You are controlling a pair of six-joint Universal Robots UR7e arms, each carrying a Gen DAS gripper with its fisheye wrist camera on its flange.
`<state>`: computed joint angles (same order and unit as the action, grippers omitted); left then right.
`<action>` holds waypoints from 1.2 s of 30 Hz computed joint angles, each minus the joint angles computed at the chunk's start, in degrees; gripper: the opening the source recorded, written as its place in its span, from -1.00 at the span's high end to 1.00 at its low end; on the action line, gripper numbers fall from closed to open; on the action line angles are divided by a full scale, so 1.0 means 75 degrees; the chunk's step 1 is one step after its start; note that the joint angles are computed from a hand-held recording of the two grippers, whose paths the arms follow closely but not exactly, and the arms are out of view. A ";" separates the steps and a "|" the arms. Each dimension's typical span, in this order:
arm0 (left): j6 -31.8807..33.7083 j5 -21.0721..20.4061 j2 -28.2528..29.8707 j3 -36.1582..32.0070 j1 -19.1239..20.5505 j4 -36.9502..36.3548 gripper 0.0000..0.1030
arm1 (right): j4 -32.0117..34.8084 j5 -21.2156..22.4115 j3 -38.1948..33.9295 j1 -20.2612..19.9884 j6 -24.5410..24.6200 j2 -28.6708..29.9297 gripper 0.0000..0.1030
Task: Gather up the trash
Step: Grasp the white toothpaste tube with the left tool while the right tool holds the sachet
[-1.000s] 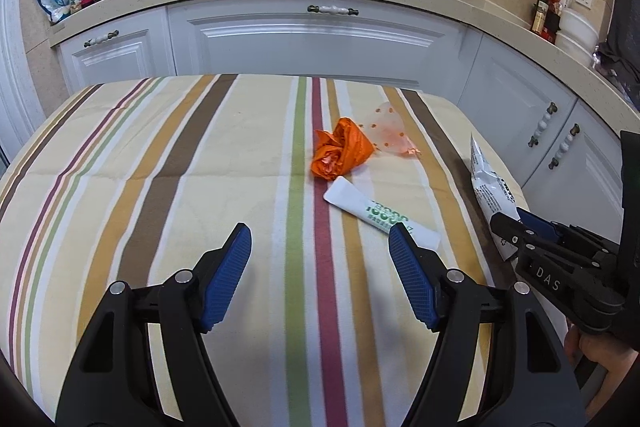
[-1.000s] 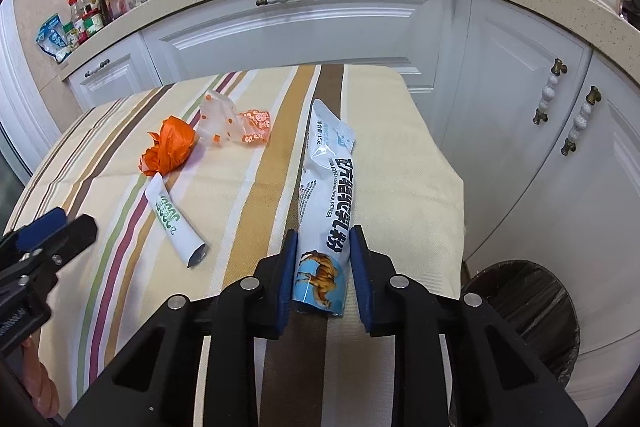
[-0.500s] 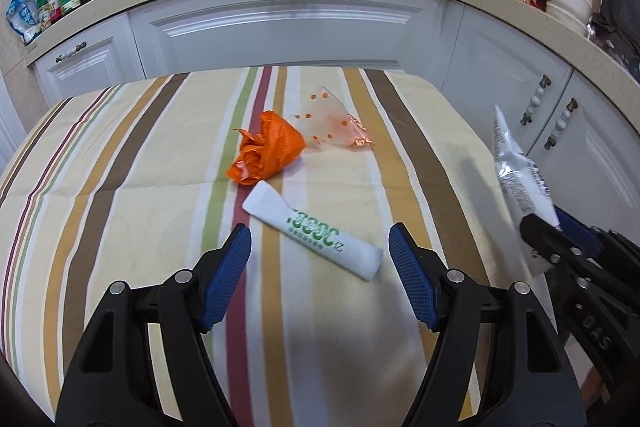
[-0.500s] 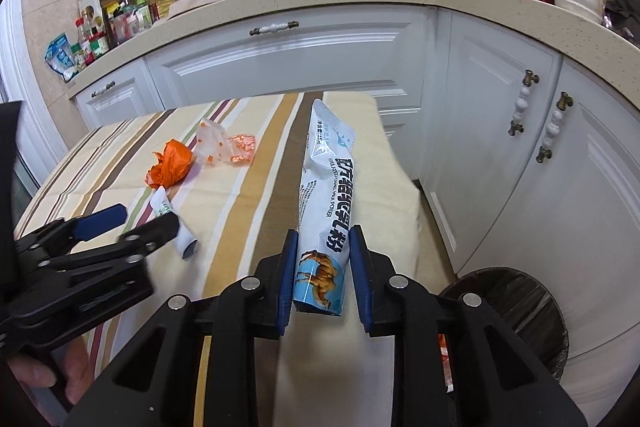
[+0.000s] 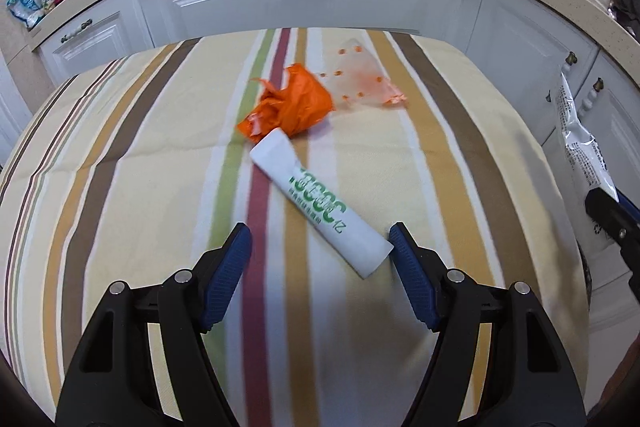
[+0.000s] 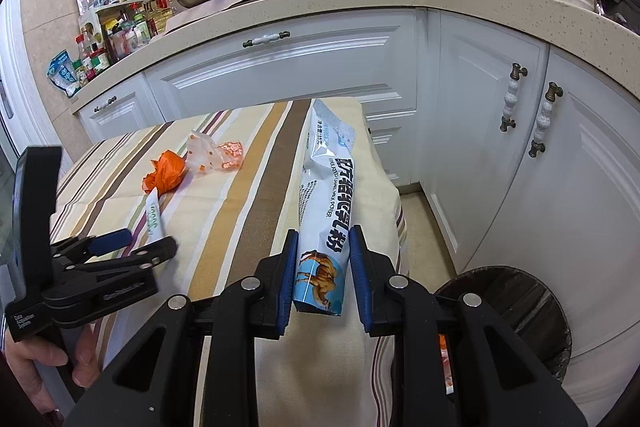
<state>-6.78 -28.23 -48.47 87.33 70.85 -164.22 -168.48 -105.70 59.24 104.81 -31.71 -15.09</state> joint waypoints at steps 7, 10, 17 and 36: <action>-0.0171 0.0073 -0.0446 0.0542 0.0049 -0.0223 -0.18 | 0.0050 0.0037 0.0019 0.0000 0.0017 0.0015 0.48; -0.0078 0.0049 -0.0546 0.0630 0.0076 -0.0290 -0.05 | 0.0038 0.0029 0.0048 0.0029 0.0000 0.0008 0.48; 0.0008 -0.0125 -0.0723 0.0813 0.0126 -0.0528 0.11 | 0.0031 -0.0022 0.0052 0.0097 -0.0040 0.0040 0.48; 0.0456 -0.0260 -0.0822 0.1013 0.0145 -0.1095 0.80 | 0.0124 -0.0120 0.0020 0.0205 -0.0147 0.0102 0.48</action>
<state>-3.37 -30.19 -54.64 94.93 71.94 -172.43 -167.56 -106.60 59.39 106.34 -32.82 -14.33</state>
